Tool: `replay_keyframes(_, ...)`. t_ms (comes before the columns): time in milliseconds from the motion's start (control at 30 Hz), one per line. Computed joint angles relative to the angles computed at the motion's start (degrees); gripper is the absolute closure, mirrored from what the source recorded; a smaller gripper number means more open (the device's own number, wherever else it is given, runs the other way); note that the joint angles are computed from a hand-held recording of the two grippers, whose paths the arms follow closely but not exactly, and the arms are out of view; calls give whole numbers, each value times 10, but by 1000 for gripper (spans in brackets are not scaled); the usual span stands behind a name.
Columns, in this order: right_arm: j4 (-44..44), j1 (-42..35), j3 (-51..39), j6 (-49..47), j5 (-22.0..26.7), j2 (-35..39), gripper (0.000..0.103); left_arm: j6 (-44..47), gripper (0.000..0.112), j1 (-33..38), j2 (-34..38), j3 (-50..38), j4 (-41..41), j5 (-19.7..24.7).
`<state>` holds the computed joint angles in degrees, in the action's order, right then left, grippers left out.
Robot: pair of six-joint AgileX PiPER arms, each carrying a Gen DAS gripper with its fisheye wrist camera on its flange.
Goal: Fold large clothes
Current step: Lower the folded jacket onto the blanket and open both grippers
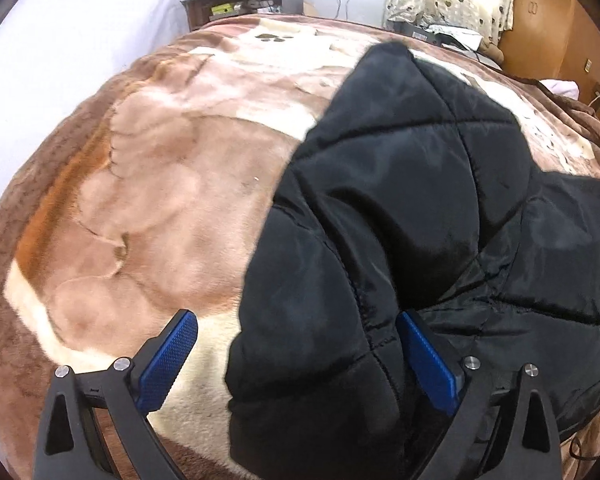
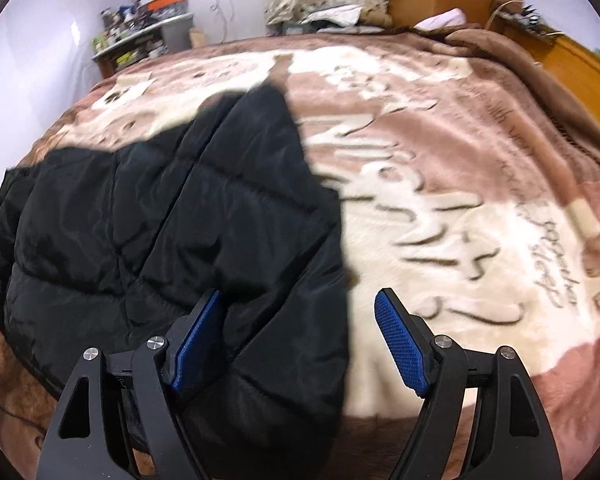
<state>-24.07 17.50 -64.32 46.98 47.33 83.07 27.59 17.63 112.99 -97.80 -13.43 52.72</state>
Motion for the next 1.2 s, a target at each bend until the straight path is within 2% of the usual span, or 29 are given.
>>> replay_keyframes(133, -76, 28, -31, 42, 35, -25, 26, -13, 12, 7, -22, -25, -6, 1)
replay_keyframes(267, -47, 36, -95, 1, 35, -14, 26, -48, 12, 13, -31, -78, -28, 22)
replay_keyframes(333, -60, 52, -114, 2, 27, -5, 26, -47, 12, 0, -35, -96, -45, 30)
replay_keyframes(433, -34, 63, -159, -22, 28, 48, 26, -37, 12, -39, -8, -140, -39, 63)
replay_keyframes(467, -4, 59, -194, -41, 44, 86, 26, -39, 12, -57, 9, -156, -26, 73)
replay_keyframes(533, 34, 53, -222, -59, 36, 128, 26, -76, 17, -87, 33, -170, 7, 88)
replay_keyframes(600, 35, 53, -260, -64, 62, 176, 26, -87, 17, -99, 49, -173, 15, 82)
replay_keyframes(700, 29, 47, -303, -64, 95, 237, 26, -141, 17, -119, 88, -199, 83, 97)
replay_keyframes(733, 32, 43, -302, -63, 89, 243, 26, -146, 16, -111, 107, -223, 68, 115)
replay_keyframes(800, 48, 28, -302, -70, 80, 250, 26, -144, 15, -106, 126, -246, 55, 123)
replay_keyframes(933, 95, 2, -340, -95, 104, 285, 25, -150, 11, -111, 137, -247, 69, 118)
replay_keyframes(1067, 100, 3, -358, -83, 125, 308, 25, -163, 11, -125, 125, -211, 96, 86)
replay_keyframes(1200, 112, 2, -363, -82, 135, 313, 25, -175, 10, -126, 156, -255, 104, 123)
